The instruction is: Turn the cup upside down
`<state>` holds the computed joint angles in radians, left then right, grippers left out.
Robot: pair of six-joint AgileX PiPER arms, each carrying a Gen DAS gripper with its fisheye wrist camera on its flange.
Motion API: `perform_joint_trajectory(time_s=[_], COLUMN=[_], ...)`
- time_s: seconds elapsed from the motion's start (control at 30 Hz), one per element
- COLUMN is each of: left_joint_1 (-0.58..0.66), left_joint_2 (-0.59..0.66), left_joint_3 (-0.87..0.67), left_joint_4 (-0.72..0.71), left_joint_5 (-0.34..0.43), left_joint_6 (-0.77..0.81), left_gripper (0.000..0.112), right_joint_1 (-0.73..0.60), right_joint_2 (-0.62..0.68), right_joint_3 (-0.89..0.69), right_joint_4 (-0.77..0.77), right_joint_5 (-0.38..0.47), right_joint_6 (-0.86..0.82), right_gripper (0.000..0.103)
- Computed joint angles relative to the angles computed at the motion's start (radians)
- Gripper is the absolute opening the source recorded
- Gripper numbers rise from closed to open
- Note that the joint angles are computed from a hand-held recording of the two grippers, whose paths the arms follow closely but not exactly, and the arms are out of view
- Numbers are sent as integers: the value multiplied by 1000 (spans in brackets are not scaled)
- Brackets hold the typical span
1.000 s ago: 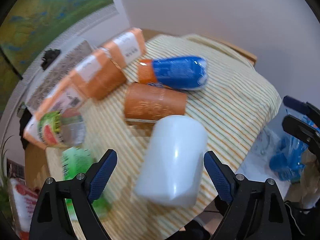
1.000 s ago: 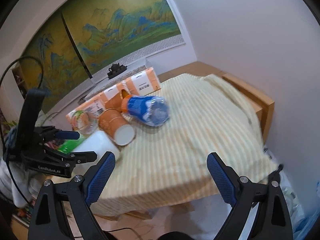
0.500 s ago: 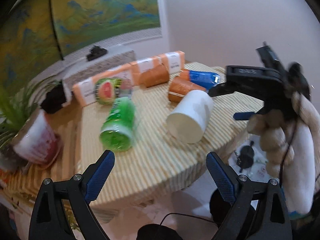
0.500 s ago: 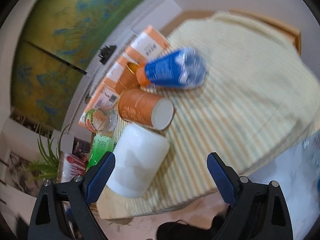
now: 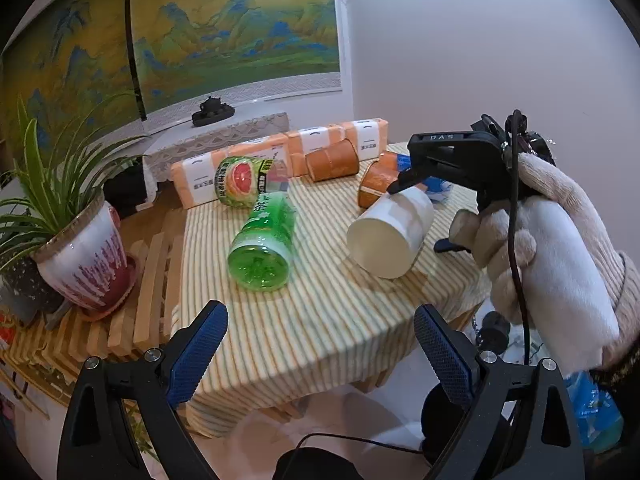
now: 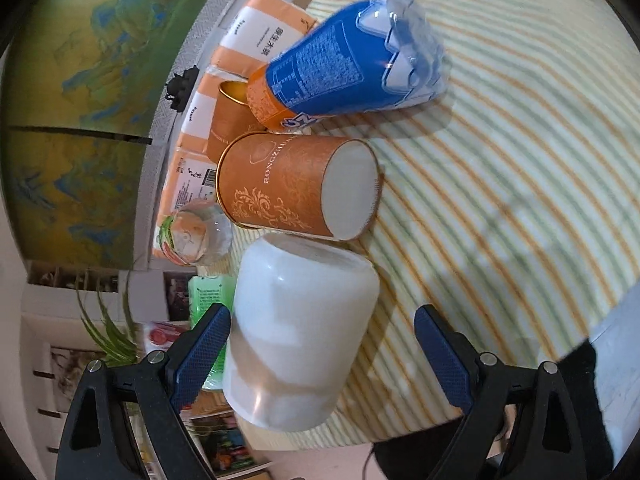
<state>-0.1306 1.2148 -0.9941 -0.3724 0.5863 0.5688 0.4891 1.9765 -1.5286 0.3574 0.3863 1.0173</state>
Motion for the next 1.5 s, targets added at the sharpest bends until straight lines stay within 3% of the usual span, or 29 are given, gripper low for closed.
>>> perform_joint_trajectory(time_s=[0.2,0.33,0.53,0.63,0.8,0.93,1.03,1.1,1.3,1.5], left_joint_1=[53,68,86,89,116,138,147,150,160,174], left_joint_2=[17,41,67,82,100,109,112,114,107,99], left_joint_3=[9,14,22,22,16,18,23,26,29,15], left_joint_4=[-70,-99,-141,-155,-197,-221,-228,-231,-234,-235], left_joint_5=[5,0,-2,-8,0,4,2,-1,-7,-3], left_joint_6=[67,99,131,144,177,192,196,194,185,166], left_gripper=[96,96,96,96,96,96,96,96,96,96], right_joint_1=[-19,-31,-23,-3,62,140,234,286,349,386], right_joint_2=[14,27,29,26,21,69,143,198,287,244], right_joint_3=[-24,-21,-27,-37,-94,-245,-415,-491,-530,-396], right_joint_4=[52,187,158,63,-320,-687,-987,-1154,-1357,-1506], right_joint_5=[7,-17,-28,-30,2,155,358,439,482,452], right_joint_6=[-61,-207,-188,-129,129,268,279,265,184,297], right_gripper=[90,75,73,73,73,73,73,73,73,74])
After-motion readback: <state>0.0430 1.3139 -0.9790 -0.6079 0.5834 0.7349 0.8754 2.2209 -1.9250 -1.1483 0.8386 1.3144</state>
